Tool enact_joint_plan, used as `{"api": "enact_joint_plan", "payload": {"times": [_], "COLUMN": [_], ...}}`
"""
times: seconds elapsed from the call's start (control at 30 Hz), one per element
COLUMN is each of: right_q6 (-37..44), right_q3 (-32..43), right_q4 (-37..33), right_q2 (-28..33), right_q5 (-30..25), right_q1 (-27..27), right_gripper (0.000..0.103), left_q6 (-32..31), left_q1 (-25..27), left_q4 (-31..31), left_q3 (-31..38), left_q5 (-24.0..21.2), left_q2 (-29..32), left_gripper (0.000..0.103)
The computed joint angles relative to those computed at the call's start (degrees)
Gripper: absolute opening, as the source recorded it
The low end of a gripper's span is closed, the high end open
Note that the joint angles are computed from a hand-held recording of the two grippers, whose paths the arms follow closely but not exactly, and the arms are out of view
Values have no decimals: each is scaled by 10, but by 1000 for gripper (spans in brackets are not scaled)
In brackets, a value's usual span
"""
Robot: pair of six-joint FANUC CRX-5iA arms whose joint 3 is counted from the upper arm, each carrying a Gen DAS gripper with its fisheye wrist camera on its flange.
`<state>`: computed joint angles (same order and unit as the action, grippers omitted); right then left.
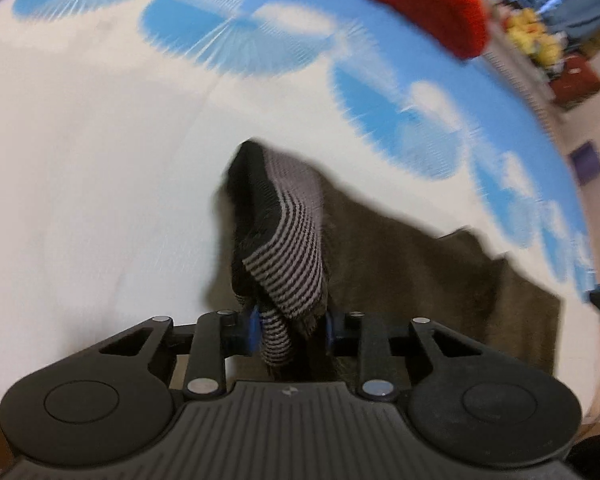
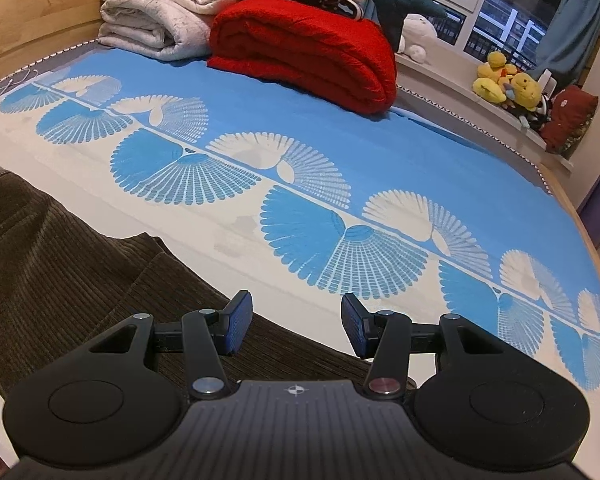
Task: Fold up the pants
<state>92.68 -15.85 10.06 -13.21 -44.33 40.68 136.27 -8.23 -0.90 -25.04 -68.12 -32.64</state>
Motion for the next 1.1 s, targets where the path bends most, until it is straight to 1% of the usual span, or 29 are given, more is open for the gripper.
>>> {"api": "enact_joint_plan", "payload": {"times": [0.1,0.17,0.23,0.3,0.37,0.47,0.53,0.57,0.6,0.63,0.67,0.7,0.73,0.77,0.8,0.83,0.87,0.9,0.93,0.97,1.0,1.03,1.1], "right_q6": [9,15,21,24,24,12,-2,-8,-17,-27,-35,-43,-49,-54,-57,-56,-49,-38,-23,-8,7,15,39], "right_q3": [0,0,-1,-3,-2,3,13,18,24,33,40,49,57,67,78,88,101,117,134,148,163,174,189], "right_q4": [-8,-13,-17,-19,-23,-28,-36,-44,-51,-60,-68,-79,-92,-105,-121,-139,-163,-192,-226,-256,-286,-303,-336], "right_q2": [-6,-9,-14,-17,-20,-18,-12,-8,-4,3,7,14,20,28,37,45,54,65,77,88,100,109,123], "right_q5": [-1,-4,-6,-9,-15,-27,-39,-45,-53,-64,-72,-80,-88,-97,-108,-119,-133,-153,-177,-200,-227,-246,-283], "right_q1": [-9,-17,-26,-35,-50,-78,-102,-115,-129,-145,-159,-175,-192,-208,-224,-240,-257,-274,-291,-307,-320,-326,-332], "right_gripper": [51,51,51,51,51,51,51,51,51,51,51,51,51,51,51,51,51,52,53,56,58,62,64], "left_q6": [31,47,52,48,37,-18,-79,-118,-147,-172,-183,-181,-178,-186,-206,-219,-234,-233,-219,-199,-176,-146,-90], "left_q1": [-66,-119,-162,-192,-219,-247,-264,-274,-283,-295,-306,-317,-327,-330,-328,-321,-310,-304,-301,-297,-295,-292,-286], "left_q4": [-34,-62,-78,-81,-71,-26,25,53,70,79,79,69,57,57,78,110,151,161,142,113,88,64,35], "left_q3": [53,97,137,174,208,256,290,311,337,374,412,456,508,544,558,548,525,504,488,482,479,481,477], "left_q5": [42,68,93,124,163,223,259,268,266,248,223,191,149,118,108,116,137,161,170,171,169,155,124], "left_q2": [29,65,104,149,197,274,336,369,402,440,475,512,553,583,603,606,601,588,569,556,546,541,529], "left_gripper": [29,28,27,26,25,24,24,24,24,24,25,27,29,35,37,40,47,54,56,60,60,60,60]}}
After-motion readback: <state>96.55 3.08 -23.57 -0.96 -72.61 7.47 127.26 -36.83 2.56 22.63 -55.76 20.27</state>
